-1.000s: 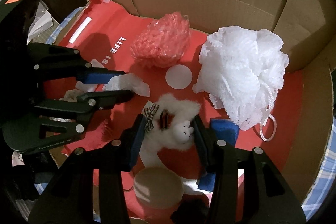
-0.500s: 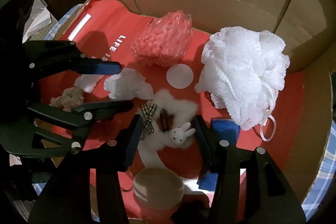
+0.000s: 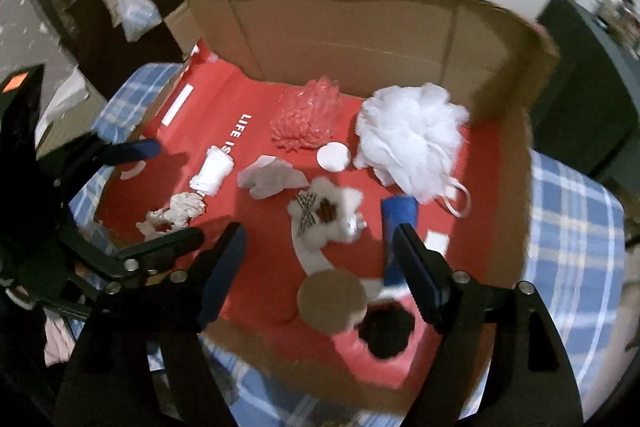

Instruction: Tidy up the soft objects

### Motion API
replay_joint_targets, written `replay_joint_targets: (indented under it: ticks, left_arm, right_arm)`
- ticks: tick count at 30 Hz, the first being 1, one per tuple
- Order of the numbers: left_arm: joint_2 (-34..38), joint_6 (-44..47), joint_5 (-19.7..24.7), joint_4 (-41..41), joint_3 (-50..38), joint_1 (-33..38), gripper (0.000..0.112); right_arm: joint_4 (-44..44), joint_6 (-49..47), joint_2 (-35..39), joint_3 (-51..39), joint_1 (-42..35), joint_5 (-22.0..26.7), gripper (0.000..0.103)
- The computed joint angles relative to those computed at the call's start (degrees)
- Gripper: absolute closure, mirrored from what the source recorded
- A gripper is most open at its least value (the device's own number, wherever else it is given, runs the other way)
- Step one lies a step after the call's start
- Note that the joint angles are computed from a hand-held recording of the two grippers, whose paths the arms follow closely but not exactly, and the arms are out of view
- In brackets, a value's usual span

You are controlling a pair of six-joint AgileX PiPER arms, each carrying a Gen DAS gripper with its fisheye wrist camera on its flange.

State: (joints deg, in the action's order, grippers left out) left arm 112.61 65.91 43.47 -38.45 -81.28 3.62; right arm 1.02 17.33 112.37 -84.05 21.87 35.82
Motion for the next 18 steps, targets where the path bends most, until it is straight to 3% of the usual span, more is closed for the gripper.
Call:
replay_joint_targets:
  ticks: [2,10,18]
  left_arm:
    - [-2.18,-1.94,-1.03,-0.23,2.55,0.71,0.011]
    - [-6.99,-4.92,-5.39,-1.33,10.7,2.31,0.01]
    - [-8.19,-6.51,-8.31,-0.32,14.95,2.02,0.01]
  right_arm:
    - [-3.52,5.46,-2.3,3.24,1.23,-1.22,0.02]
    - [-18.93,27.85,-6.61,12.82,7.04,-2.17,0.02]
    - [-20.06,32.54,-6.96,17.27,7.35,-5.08,0.02]
